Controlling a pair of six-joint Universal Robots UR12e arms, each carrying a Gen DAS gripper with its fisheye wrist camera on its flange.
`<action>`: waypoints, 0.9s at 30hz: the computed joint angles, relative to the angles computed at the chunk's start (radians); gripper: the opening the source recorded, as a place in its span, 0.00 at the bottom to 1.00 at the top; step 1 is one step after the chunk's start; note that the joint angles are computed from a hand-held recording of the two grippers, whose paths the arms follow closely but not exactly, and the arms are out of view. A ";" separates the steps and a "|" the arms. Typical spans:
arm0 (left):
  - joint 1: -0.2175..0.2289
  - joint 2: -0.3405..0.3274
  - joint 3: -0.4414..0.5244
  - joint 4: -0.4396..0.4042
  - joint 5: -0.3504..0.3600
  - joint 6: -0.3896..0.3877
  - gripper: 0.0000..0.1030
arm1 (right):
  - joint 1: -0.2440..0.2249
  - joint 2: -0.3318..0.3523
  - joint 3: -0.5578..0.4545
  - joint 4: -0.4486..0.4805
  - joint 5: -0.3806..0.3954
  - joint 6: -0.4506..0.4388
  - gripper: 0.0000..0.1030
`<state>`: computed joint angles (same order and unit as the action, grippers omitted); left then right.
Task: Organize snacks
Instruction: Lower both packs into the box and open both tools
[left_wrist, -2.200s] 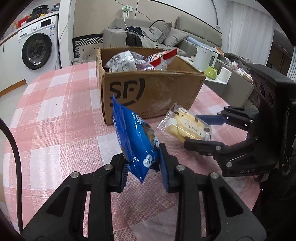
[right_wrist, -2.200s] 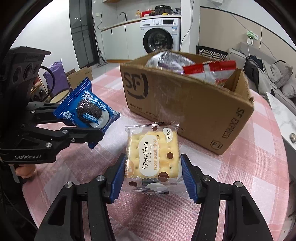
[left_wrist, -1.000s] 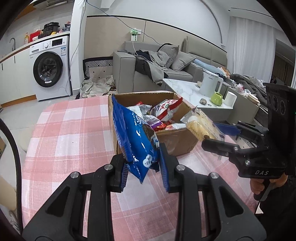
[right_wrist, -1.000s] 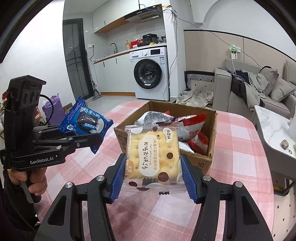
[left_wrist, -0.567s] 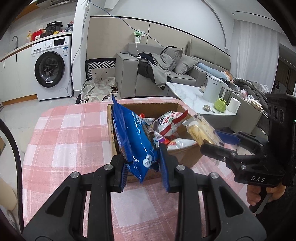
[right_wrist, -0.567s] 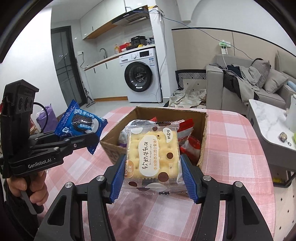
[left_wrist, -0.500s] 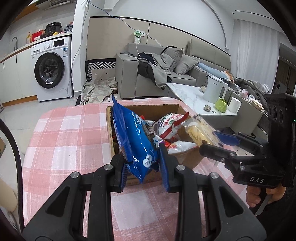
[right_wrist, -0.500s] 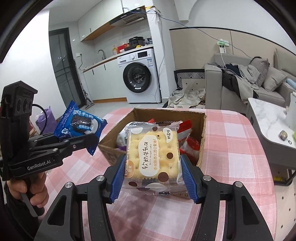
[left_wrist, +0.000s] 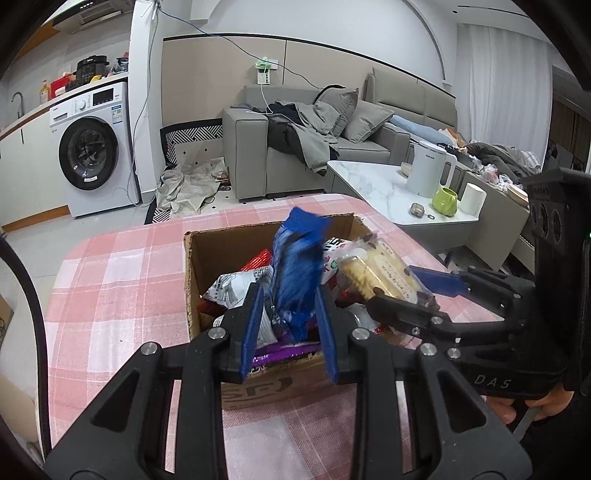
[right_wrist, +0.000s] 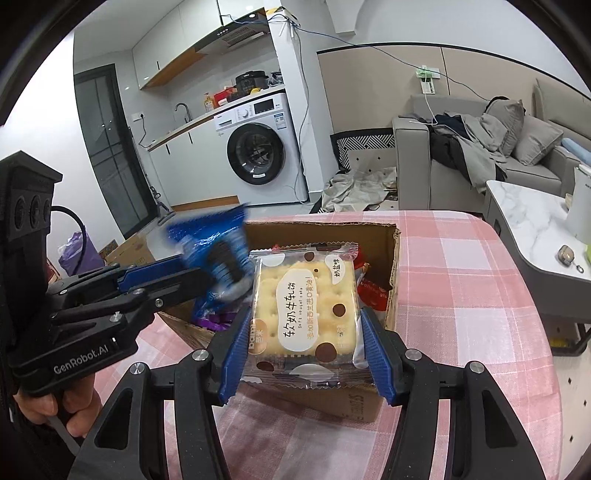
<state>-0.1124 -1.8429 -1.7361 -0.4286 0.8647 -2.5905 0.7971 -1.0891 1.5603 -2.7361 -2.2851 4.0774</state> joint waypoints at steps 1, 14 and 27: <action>-0.006 -0.006 0.004 0.005 0.013 -0.001 0.25 | -0.002 0.001 -0.003 0.007 -0.001 0.002 0.57; -0.020 -0.034 0.017 0.020 0.055 -0.023 0.26 | -0.011 0.015 -0.029 0.053 -0.028 0.000 0.57; 0.025 -0.006 -0.035 0.107 -0.001 -0.067 0.83 | 0.018 -0.002 0.001 -0.023 -0.087 -0.044 0.95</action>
